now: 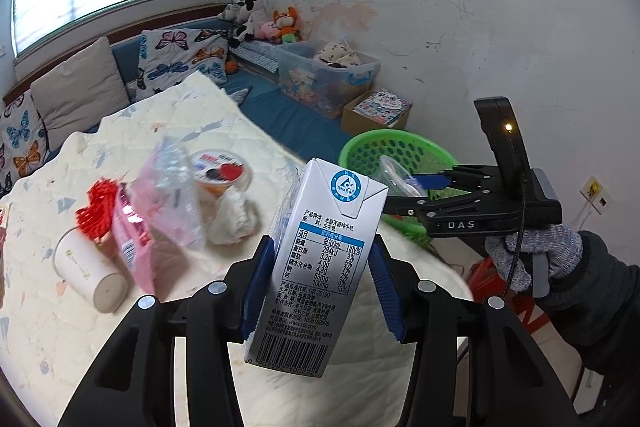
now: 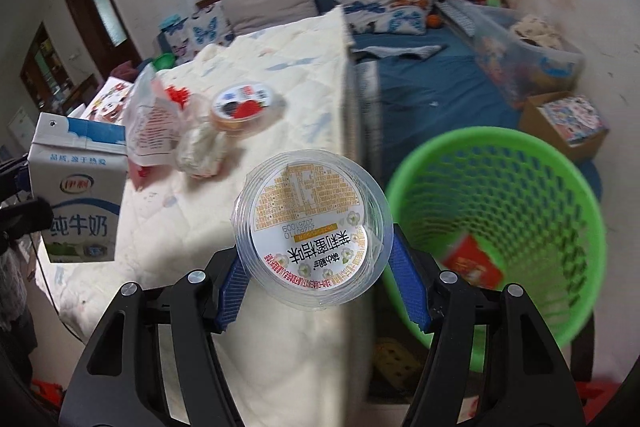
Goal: Collect trash
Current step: 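Drop the carton into the green basket with the left tool while the right tool drops the cup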
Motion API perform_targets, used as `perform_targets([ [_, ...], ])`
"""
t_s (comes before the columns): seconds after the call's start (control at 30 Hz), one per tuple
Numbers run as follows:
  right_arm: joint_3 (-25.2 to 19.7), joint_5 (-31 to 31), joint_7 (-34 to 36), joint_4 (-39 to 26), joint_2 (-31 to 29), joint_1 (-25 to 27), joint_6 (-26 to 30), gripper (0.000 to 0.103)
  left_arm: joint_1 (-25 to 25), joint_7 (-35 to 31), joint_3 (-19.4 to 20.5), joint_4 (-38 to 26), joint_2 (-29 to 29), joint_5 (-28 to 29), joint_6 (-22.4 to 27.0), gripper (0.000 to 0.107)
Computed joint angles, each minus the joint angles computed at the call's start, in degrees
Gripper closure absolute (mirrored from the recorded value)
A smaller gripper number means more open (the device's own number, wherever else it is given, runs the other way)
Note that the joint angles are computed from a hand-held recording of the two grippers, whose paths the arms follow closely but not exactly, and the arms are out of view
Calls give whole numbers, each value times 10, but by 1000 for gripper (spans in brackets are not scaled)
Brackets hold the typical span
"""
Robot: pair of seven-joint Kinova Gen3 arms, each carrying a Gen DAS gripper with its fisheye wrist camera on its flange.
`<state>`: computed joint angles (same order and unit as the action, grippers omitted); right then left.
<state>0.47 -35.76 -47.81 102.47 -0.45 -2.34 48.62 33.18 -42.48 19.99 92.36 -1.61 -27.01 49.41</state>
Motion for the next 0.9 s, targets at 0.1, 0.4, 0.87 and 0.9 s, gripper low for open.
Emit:
perform_targets([
  [0.1,12,14,-4,1,-6,12,-2,38,5,-3,-1,-19,18,2,-3,60],
  [0.4,36,73,-28,-7,6,53,-22,38,49,-20,-30,-90,83,2,4,60],
  [0.87,36,42,-6,-7,42,119,-28,31,102,-98,-87,-244,198,58,46,60],
  [0.9,37,37,-1,-8,42,123,-26,31,104,-104,-91,-256,207,63,49,60],
])
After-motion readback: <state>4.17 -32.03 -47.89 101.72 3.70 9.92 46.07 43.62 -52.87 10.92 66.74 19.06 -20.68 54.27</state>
